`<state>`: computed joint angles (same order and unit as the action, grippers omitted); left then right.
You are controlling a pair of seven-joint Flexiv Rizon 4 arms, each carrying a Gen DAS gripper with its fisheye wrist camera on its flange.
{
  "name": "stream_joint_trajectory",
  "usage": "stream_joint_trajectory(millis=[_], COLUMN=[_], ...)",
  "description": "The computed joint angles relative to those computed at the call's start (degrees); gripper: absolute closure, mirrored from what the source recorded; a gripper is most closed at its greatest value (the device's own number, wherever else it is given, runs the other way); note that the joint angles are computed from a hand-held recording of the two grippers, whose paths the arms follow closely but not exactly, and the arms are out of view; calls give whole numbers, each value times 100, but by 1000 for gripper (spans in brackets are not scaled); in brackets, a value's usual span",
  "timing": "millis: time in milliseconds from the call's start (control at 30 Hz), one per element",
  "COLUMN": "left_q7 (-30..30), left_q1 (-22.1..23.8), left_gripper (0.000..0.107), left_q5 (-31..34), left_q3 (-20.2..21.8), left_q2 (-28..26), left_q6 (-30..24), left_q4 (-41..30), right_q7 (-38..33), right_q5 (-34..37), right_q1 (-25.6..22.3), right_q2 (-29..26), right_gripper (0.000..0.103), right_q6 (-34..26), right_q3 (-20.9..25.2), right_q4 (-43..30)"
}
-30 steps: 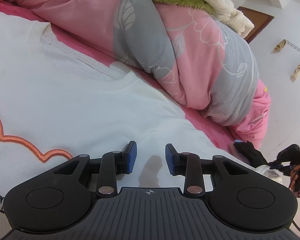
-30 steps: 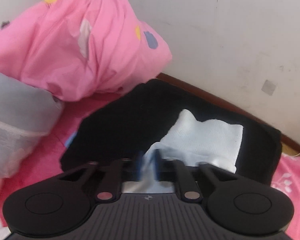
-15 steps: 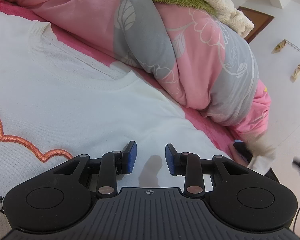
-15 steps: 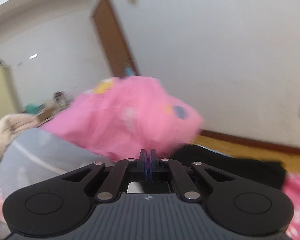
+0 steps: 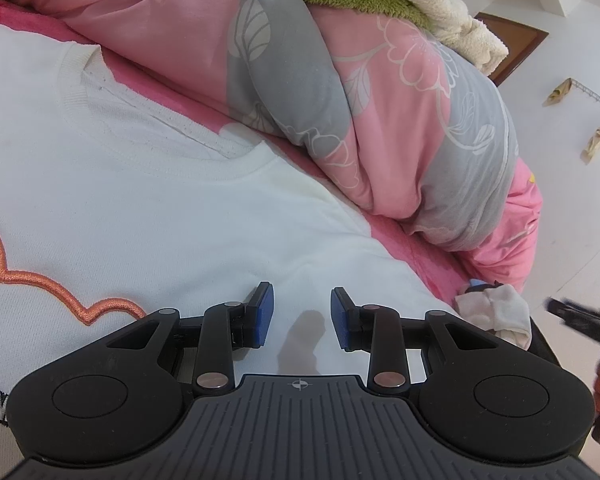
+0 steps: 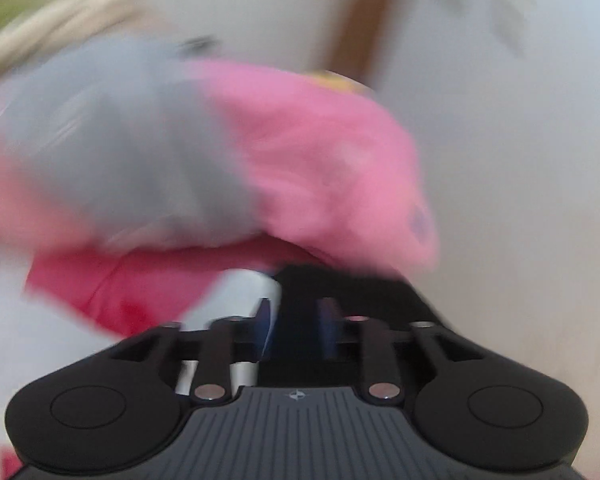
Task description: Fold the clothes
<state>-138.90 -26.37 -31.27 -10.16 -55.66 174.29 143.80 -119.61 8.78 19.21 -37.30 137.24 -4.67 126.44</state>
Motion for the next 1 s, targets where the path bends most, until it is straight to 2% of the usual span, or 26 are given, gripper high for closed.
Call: stream_joint_trajectory(millis=[67, 133, 300, 367, 433, 533, 633, 667, 700, 833, 933, 967, 1000], left_q7=[-15, -32, -29, -29, -30, -30, -30, -30, -31, -31, -30, -30, -30], left_q1=[2, 11, 11, 8, 5, 3, 0, 0, 1, 2, -4, -5, -7], left_gripper=[75, 75, 75, 75, 75, 75, 75, 75, 75, 75, 75, 75, 75], left_q5=[12, 28, 22, 20, 18, 15, 10, 10, 12, 10, -1, -4, -7], left_q3=[2, 2, 0, 1, 4, 5, 7, 6, 7, 5, 0, -2, -3], left_q2=[-5, -10, 1, 2, 1, -1, -4, -4, -7, -9, -6, -3, -1], left_q6=[8, 14, 3, 4, 6, 9, 16, 16, 19, 22, 19, 16, 15], left_q4=[0, -4, -3, 0, 1, 2, 5, 5, 5, 5, 8, 8, 10], right_q7=[-794, -1421, -2654, -2847, -2980, -2902, -2554, -2360, -1915, 1703, 4502, 5436, 6116], right_q5=[202, 512, 1254, 1307, 1437, 1665, 1684, 1620, 1357, -1169, -2993, -3495, -3682], right_q1=[671, 1236, 2464, 2671, 2927, 3167, 3137, 2977, 2831, 2146, 946, 547, 147], right_q2=[-223, -456, -1169, -1310, -1557, -1901, -1999, -1885, -1778, -1226, -728, -712, -734], right_gripper=[64, 64, 64, 64, 64, 66, 73, 82, 88, 93, 93, 93, 93], right_q6=[3, -251, -904, -1159, -1157, -1358, -1527, -1495, -1385, -302, 772, 1272, 1737], right_q3=[-351, -698, -1804, -2031, -2291, -2645, -2738, -2591, -2512, -2806, -2648, -2638, -2489], right_q4=[-77, -268, -670, -708, -676, -886, -1032, -1047, -974, -176, 40, 5, -56])
